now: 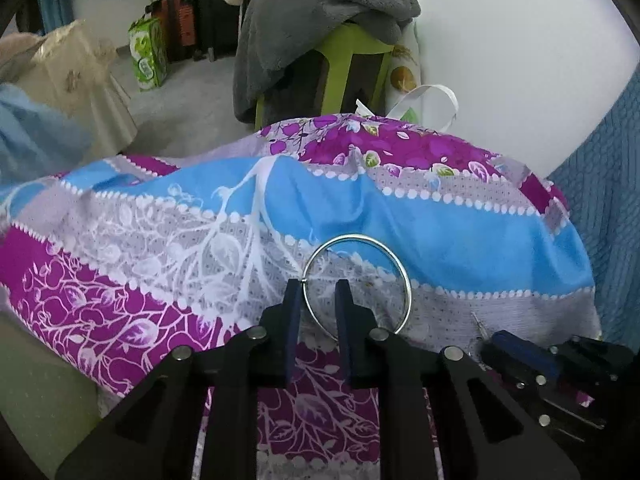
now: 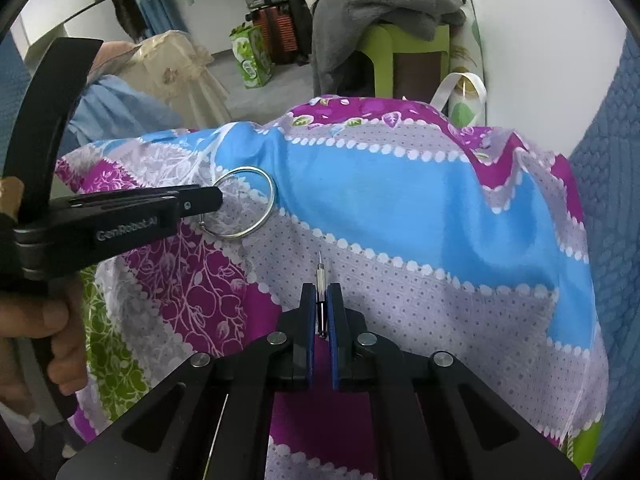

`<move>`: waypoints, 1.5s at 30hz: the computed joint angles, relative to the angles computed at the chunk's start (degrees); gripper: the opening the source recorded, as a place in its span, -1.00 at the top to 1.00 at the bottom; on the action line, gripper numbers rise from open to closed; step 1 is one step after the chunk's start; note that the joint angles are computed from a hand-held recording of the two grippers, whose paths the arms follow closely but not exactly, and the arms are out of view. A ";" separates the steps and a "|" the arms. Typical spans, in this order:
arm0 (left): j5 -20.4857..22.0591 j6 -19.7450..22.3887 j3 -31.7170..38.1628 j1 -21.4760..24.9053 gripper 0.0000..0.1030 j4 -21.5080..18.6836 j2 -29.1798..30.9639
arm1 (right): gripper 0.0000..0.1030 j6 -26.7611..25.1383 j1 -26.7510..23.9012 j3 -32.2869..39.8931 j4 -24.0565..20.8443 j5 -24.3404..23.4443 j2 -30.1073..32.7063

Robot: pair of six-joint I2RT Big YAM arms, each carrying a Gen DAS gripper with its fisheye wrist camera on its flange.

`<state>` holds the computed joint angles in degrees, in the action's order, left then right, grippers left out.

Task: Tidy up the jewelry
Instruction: 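Grasp the silver hoop with the left gripper while the right grasps the silver earring pin, then carry the hoop and earring pin into the white box and release them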

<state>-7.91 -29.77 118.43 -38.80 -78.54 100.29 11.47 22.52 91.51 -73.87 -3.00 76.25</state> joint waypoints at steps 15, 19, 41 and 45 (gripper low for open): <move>-4.67 -0.15 -1.00 -0.89 0.94 0.09 -0.38 | 0.93 3.87 -0.34 -0.80 0.20 -0.01 -1.61; -3.45 -2.36 -3.70 -1.23 0.95 0.83 -3.15 | 0.93 4.37 0.58 -1.36 -0.03 1.11 -2.60; -1.57 -9.78 -15.16 -6.29 0.95 1.23 -18.87 | 0.93 14.13 10.20 -1.72 -4.95 8.36 -9.56; -1.35 -10.61 -14.74 -6.73 0.95 -0.53 -20.07 | 0.93 15.28 11.67 0.18 -6.77 9.94 -9.48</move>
